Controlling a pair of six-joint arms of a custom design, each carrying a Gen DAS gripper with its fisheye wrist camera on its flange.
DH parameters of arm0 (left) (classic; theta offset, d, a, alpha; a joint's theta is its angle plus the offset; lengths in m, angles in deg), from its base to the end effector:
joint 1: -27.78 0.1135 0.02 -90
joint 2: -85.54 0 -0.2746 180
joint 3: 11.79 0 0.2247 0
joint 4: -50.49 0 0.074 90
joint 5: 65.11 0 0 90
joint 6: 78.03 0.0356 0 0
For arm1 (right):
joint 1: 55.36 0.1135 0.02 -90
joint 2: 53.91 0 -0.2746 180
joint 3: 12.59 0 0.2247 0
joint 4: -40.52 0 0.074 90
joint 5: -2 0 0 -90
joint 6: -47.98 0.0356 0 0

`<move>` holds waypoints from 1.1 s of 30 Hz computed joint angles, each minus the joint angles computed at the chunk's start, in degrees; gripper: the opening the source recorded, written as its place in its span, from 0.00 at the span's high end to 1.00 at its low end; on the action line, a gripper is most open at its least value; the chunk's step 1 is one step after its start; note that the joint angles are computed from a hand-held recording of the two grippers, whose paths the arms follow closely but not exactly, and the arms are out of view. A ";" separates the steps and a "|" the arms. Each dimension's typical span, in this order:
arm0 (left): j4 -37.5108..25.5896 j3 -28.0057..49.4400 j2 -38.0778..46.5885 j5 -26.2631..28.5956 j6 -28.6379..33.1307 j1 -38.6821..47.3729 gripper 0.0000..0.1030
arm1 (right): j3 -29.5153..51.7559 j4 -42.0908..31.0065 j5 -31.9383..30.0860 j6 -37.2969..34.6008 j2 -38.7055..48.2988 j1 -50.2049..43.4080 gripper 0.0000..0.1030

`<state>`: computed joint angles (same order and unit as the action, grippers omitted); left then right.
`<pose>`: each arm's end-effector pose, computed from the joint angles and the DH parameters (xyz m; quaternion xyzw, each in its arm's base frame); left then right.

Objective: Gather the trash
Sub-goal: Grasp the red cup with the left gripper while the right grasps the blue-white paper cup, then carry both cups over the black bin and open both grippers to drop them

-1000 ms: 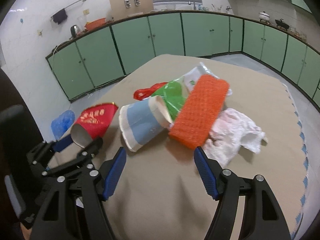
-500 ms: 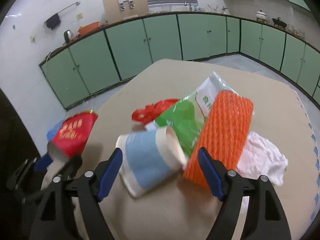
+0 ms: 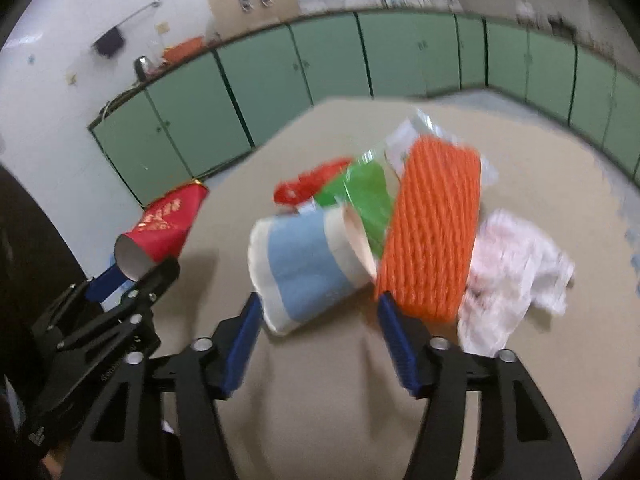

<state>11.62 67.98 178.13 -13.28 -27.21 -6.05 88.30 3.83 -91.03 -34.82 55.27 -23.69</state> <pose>0.2737 -0.1569 0.2579 -0.1488 0.8867 0.0638 0.4330 0.3480 0.2169 0.2630 -0.2056 0.9004 0.1504 0.3528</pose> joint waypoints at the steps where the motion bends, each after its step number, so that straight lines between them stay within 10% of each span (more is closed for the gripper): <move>1: -0.07 -0.11 -0.17 -0.08 -0.16 0.02 0.44 | -0.08 1.21 2.82 -2.28 0.16 1.27 0.06; 15: 0.26 -2.74 -3.63 2.41 0.37 3.03 0.44 | 10.45 -3.93 8.12 -6.47 10.07 3.47 0.14; 18: -0.04 -3.06 -3.75 2.46 -0.06 3.12 0.44 | 11.24 -4.50 6.81 -5.53 10.58 3.16 0.28; 33: -9.43 4.57 -4.97 -1.90 -3.01 -6.59 0.44 | -1.77 -2.69 2.39 -1.67 -6.87 -2.63 0.30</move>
<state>2.19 72.55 173.16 -15.18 -30.21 -12.63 86.53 1.13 -88.64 -36.49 48.40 -26.32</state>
